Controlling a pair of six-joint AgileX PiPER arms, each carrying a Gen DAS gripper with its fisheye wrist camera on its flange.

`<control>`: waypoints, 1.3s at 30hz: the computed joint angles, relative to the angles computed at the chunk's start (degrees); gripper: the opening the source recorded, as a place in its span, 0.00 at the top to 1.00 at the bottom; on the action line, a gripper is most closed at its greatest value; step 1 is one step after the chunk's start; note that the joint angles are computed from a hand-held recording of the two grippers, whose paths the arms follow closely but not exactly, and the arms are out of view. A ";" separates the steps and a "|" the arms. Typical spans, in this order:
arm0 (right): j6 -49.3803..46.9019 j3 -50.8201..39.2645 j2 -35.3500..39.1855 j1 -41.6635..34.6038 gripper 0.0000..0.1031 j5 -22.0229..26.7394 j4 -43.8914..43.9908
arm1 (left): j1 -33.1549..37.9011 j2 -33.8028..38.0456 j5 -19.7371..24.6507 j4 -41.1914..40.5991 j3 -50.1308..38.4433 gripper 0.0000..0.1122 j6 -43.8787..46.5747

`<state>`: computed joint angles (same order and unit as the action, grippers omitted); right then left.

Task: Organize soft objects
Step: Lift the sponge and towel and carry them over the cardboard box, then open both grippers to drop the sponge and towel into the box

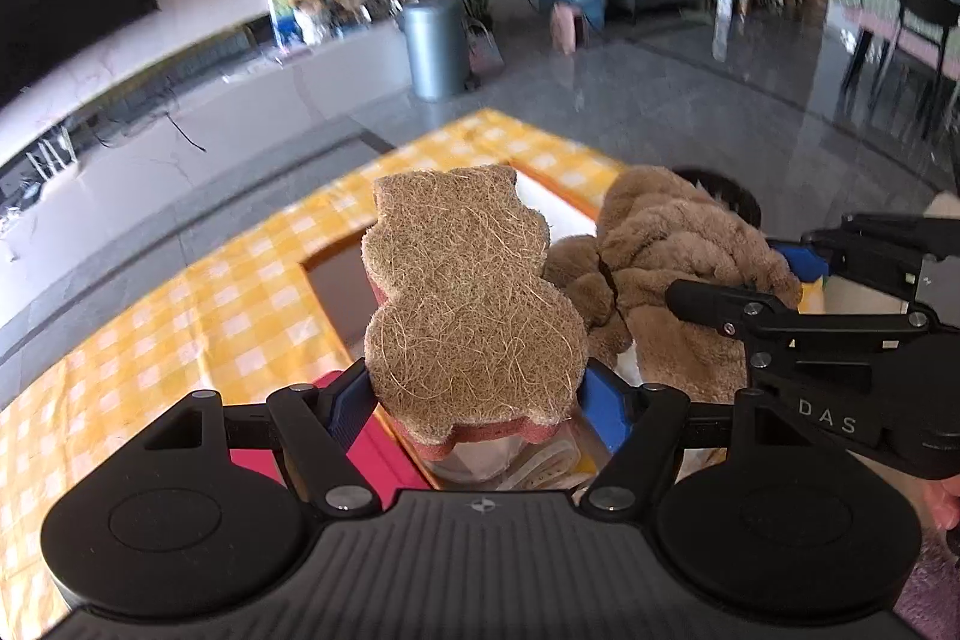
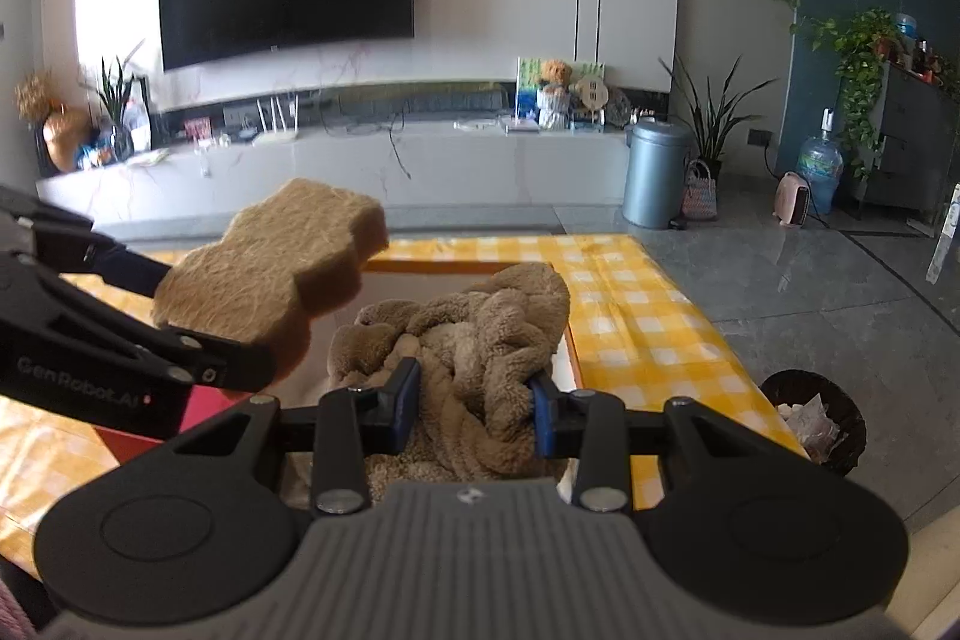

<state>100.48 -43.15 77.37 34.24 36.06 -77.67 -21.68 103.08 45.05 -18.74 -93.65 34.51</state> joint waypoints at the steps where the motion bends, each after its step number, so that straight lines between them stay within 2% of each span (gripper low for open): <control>1: -0.01 -0.18 0.87 -1.23 0.64 -1.15 -0.61 | -0.45 1.14 -0.23 0.97 -0.82 0.26 -0.37; 5: 1.73 -2.24 4.67 -5.49 0.64 -3.28 -5.53 | -2.56 5.32 -3.23 8.14 -4.81 0.26 -4.35; 10: 1.08 -6.33 9.28 -11.29 0.64 -8.43 -9.59 | -3.14 13.36 4.95 12.80 -16.81 0.26 -5.76; 15: -1.18 -11.58 16.71 -15.17 0.64 -12.56 -11.52 | -4.37 18.39 8.74 17.70 -22.26 0.26 -6.06; 19: -5.56 -15.55 22.29 -16.45 0.64 -14.26 -9.34 | -4.32 22.64 12.27 18.34 -27.98 0.26 -5.38; 27: -9.58 -17.49 24.08 -16.86 0.48 -13.93 -7.02 | -3.94 26.73 15.28 16.85 -35.74 0.21 -1.03; 31: -6.85 -15.38 22.05 -15.75 0.30 -11.67 -10.92 | -2.84 23.65 12.70 13.81 -31.84 0.20 2.36; 35: -4.66 -13.27 19.83 -15.25 0.29 -10.99 -12.40 | -2.26 21.53 11.35 11.66 -29.55 0.20 3.69; 37: -4.23 -12.61 19.09 -15.24 0.36 -11.61 -12.04 | -2.13 20.62 11.11 11.17 -28.49 0.28 3.47; 38: -4.57 -12.39 18.88 -15.27 0.40 -12.04 -11.66 | -2.08 20.52 11.54 11.17 -28.55 0.39 3.02; 39: -5.49 -12.39 18.92 -15.17 0.50 -12.26 -10.87 | -2.18 20.88 12.79 11.60 -29.31 0.51 2.30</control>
<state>94.99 -55.54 96.29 19.08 23.80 -88.53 -23.86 123.96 57.84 -7.13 -122.96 36.81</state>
